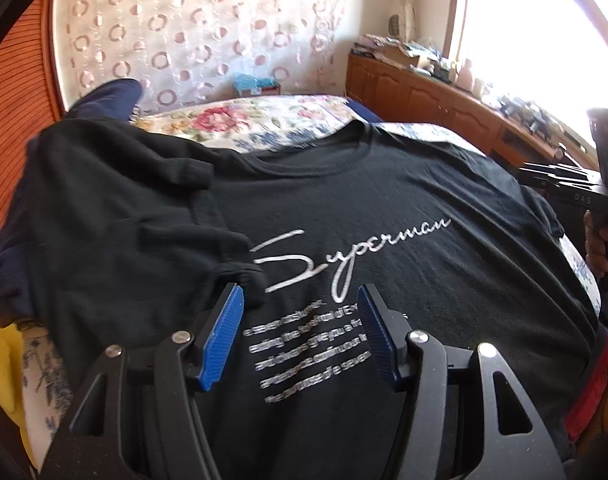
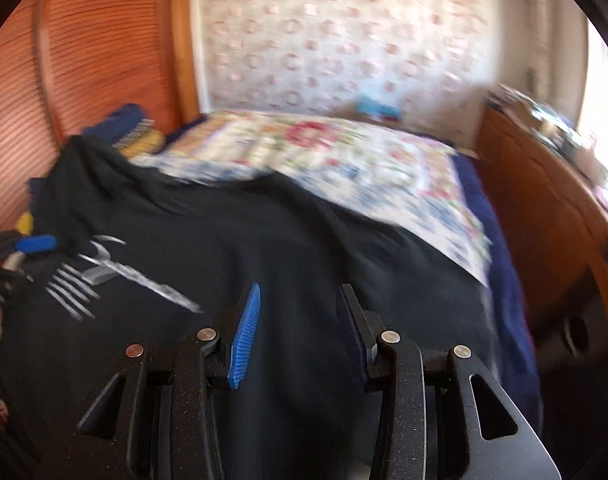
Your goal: Fold small clothes
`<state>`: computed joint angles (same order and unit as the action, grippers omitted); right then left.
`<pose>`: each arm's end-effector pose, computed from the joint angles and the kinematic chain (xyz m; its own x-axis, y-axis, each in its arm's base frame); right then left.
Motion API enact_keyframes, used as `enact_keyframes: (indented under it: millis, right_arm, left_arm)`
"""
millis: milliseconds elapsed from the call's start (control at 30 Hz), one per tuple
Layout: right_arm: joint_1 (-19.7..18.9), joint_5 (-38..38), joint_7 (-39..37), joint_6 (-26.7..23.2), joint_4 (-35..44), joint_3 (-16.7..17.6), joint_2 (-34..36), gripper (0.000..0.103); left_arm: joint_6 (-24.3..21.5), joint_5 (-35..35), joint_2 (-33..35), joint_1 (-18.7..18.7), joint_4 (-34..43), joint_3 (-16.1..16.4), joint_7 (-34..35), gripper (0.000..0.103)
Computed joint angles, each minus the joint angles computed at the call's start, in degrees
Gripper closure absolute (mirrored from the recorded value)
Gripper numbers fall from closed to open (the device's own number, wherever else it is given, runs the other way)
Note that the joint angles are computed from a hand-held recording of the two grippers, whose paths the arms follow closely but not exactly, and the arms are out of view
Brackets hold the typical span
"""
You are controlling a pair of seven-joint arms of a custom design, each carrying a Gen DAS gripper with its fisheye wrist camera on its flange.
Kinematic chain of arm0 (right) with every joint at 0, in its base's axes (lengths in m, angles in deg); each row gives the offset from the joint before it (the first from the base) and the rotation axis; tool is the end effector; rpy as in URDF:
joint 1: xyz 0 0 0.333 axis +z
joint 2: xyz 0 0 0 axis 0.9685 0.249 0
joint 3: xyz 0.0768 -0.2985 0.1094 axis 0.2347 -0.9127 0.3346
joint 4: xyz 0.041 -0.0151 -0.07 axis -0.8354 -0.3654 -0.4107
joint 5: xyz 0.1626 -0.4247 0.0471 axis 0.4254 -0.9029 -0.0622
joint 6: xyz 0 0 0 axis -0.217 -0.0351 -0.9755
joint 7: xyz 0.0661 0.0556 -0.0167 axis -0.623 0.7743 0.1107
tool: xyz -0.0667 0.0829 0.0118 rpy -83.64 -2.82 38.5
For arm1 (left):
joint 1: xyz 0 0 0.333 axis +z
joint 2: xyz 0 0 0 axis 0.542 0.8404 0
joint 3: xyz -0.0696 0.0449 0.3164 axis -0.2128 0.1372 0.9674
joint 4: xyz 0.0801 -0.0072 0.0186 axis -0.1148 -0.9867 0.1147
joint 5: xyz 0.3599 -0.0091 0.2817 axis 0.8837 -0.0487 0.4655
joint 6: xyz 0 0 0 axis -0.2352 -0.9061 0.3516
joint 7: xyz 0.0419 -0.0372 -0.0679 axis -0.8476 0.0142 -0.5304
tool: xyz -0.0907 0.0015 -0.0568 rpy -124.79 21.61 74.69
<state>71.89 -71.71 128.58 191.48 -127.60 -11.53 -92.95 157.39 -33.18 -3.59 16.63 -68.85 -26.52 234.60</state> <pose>0.4707 0.1140 0.4174 0.0792 -0.9967 0.0204 -0.6796 -0.0690 -0.7303 0.5041 -0.1023 0.4249 -0.5116 -0.8557 0.0777 -0.6467 0.3239 -0.6905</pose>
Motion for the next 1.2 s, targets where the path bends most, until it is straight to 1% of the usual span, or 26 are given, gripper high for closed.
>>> enact_keyframes:
  millis: [33, 67, 200, 233, 300, 400, 533, 600, 633, 700, 733, 767, 833, 867, 933, 967, 1000, 1067, 1133, 1200]
  right_arm:
    - [-1.0, -0.1, 0.4, -0.5, -1.2, -0.1, -1.2, 0.063]
    - [-3.3, -0.4, 1.5, -1.4, -3.0, 0.3, -3.0, 0.063]
    - [-5.5, 0.0, 2.1, -3.0, -6.9, -2.1, -6.4, 0.063]
    - [-6.2, 0.1, 2.1, -3.2, -7.5, -2.5, -6.8, 0.063]
    - [-5.6, 1.1, 1.2, -3.6, -8.1, -4.6, -7.2, 0.063]
    - [-5.6, 2.4, 0.8, -4.0, -8.7, -5.7, -7.3, 0.063]
    - [-3.6, 4.9, -0.5, -4.9, -9.1, -8.4, -6.9, 0.063]
    - [-2.5, 6.3, -1.4, -5.3, -9.2, -9.7, -6.9, 0.063]
    - [-1.9, 6.9, -2.1, -5.4, -9.2, -10.4, -7.0, 0.063]
    - [-0.5, 8.4, -3.7, -6.2, -9.0, -12.0, -6.8, 0.063]
    - [0.0, 9.1, -4.5, -6.2, -9.1, -12.8, -6.7, 0.063]
    - [0.5, 9.9, -5.3, -6.0, -9.1, -13.5, -6.6, 0.063]
    - [1.1, 11.2, -6.2, -6.2, -9.1, -13.9, -6.6, 0.063]
    - [2.3, 12.3, -7.4, -6.5, -9.2, -15.2, -6.8, 0.063]
    - [3.4, 14.0, -8.7, -6.7, -9.4, -16.1, -7.1, 0.063]
    - [4.9, 15.3, -10.2, -6.8, -9.6, -17.6, -7.4, 0.063]
    - [5.8, 16.4, -11.3, -6.8, -9.8, -18.4, -7.5, 0.063]
    - [5.9, 17.6, -12.2, -6.8, -10.2, -18.1, -8.0, 0.065]
    - [5.8, 18.7, -13.1, -6.1, -10.6, -17.7, -8.4, 0.074]
    - [2.1, 16.7, -11.1, -5.7, -10.9, -13.4, -8.8, 0.085]
  left_arm:
    - [-0.4, 1.0, 0.5, 0.3, 0.3, -0.5, -0.7, 0.044]
    - [-0.4, 2.5, 1.0, 0.8, 0.5, -1.2, -1.9, 0.044]
    - [-0.4, 5.6, 2.6, 1.2, 1.2, -2.4, -4.2, 0.044]
    - [-0.4, 7.1, 2.9, 1.7, 1.3, -3.1, -5.7, 0.044]
    - [-0.7, 8.8, 3.5, 2.0, 1.6, -3.4, -7.2, 0.044]
    - [-1.0, 10.0, 3.6, 1.9, 1.7, -3.5, -7.8, 0.044]
    - [-1.1, 10.4, 3.5, 1.6, 1.7, -3.3, -8.1, 0.042]
    - [-1.3, 10.8, 3.5, 1.5, 1.8, -3.4, -8.1, 0.038]
    - [-1.5, 11.0, 3.5, 1.5, 1.8, -3.4, -8.0, 0.033]
    - [-1.5, 11.6, 3.6, 1.5, 1.9, -3.7, -8.3, 0.031]
    - [-1.7, 11.5, 3.8, 1.4, 2.0, -3.5, -8.2, 0.028]
    - [-2.0, 11.7, 3.9, 1.5, 2.2, -3.5, -8.2, 0.021]
    - [-2.1, 12.2, 4.1, 1.6, 2.3, -3.8, -8.6, 0.018]
    - [-2.0, 12.3, 4.1, 1.6, 2.3, -3.9, -8.6, 0.018]
    - [-2.2, 12.1, 4.1, 1.6, 2.3, -3.8, -8.5, 0.018]
    - [-2.1, 12.2, 4.1, 1.7, 2.3, -3.9, -8.6, 0.017]
    - [-2.0, 12.4, 4.1, 1.8, 2.3, -3.9, -8.8, 0.016]
    - [-1.9, 13.4, 4.3, 2.2, 2.3, -4.3, -10.2, 0.011]
    - [-2.1, 13.6, 4.3, 2.3, 2.3, -4.2, -10.8, 0.008]
    - [-2.3, 13.6, 4.3, 2.2, 2.4, -4.1, -10.6, 0.008]
